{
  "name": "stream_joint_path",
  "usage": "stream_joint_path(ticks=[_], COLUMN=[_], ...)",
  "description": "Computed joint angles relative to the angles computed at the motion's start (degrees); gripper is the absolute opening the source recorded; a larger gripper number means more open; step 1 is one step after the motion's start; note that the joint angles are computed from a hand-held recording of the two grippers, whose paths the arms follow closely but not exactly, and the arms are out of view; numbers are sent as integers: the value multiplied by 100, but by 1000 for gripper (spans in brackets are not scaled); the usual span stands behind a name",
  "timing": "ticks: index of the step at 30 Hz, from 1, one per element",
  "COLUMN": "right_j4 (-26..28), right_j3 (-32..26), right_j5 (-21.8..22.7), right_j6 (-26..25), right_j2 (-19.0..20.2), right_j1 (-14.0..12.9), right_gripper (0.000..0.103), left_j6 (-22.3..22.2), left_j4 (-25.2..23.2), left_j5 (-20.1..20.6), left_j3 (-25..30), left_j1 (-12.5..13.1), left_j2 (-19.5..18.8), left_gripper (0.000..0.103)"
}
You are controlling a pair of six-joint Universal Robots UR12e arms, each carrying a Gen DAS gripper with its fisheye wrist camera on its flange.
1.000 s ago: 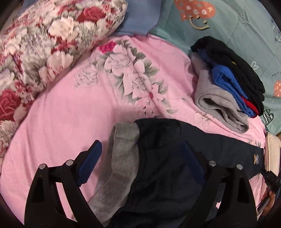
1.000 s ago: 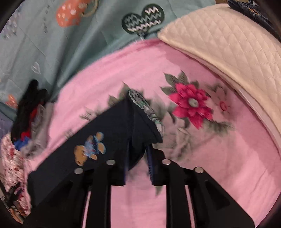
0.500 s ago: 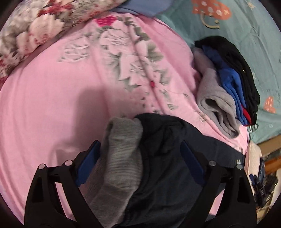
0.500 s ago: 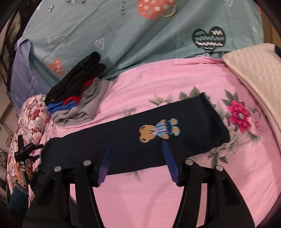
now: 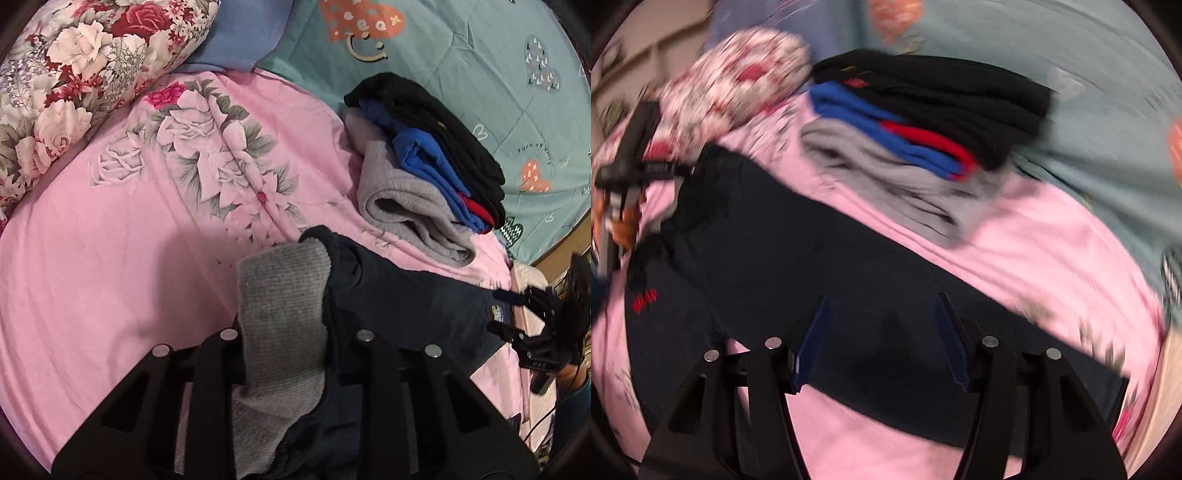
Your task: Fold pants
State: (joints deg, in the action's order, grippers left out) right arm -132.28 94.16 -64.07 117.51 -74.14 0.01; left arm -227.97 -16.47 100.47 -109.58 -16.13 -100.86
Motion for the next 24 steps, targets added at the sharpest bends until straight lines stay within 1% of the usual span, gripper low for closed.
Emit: stream_joint_path(ticks=[1, 3, 4, 5, 7, 10, 15, 16, 17, 18, 19, 20, 21, 22, 24], right_j4=[99, 386, 573, 689, 690, 823, 1248, 1299, 1394, 1528, 1593, 1531, 1483, 1308, 1091], right_j3=[-80, -295, -457, -576, -714, -950, -1283, -1317, -1359, -1400, -1422, -1393, -1371, -1296, -1153], right_j5=[-63, -176, -227, -260, -486, -639, -780, -835, -896, -870, -868, -831, -856, -928, -903], right_j6=[-186, -401, -479, -574, -757, -969, -1214, -1246, -1264, -1296, -1343, -1369, -1397, -1395, -1372], right_j2=[71, 223, 337, 429, 557, 746, 985, 1011, 1034, 1043, 1042, 1025, 1007, 965, 844], right_j1=[78, 235, 310, 360, 491, 608, 713, 733, 751, 753, 756, 752, 749, 755, 729], right_gripper=[59, 59, 57, 52, 50, 49, 48, 45, 39, 36, 28, 13, 5, 5, 4], left_j6=[8, 28, 27, 38, 120, 403, 1195, 1315, 1424, 1479, 1493, 1445, 1365, 1224, 958], left_j4=[-34, 3, 58, 156, 299, 563, 1185, 1254, 1320, 1352, 1342, 1252, 1157, 972, 732], left_j5=[21, -8, -27, -46, 40, 296, 610, 672, 716, 737, 773, 804, 803, 823, 786], left_j3=[6, -31, -74, -115, -151, -156, -132, -121, -110, -104, -97, -84, -85, -65, -74], left_j1=[-8, 11, 12, 19, -11, -122, -341, -379, -413, -427, -439, -434, -416, -389, -320], left_j2=[-18, -15, 12, 31, 42, 20, -50, -60, -68, -72, -73, -67, -57, -45, -23], left_gripper=[26, 26, 26, 26, 26, 26, 26, 26, 26, 26, 26, 26, 26, 26, 27])
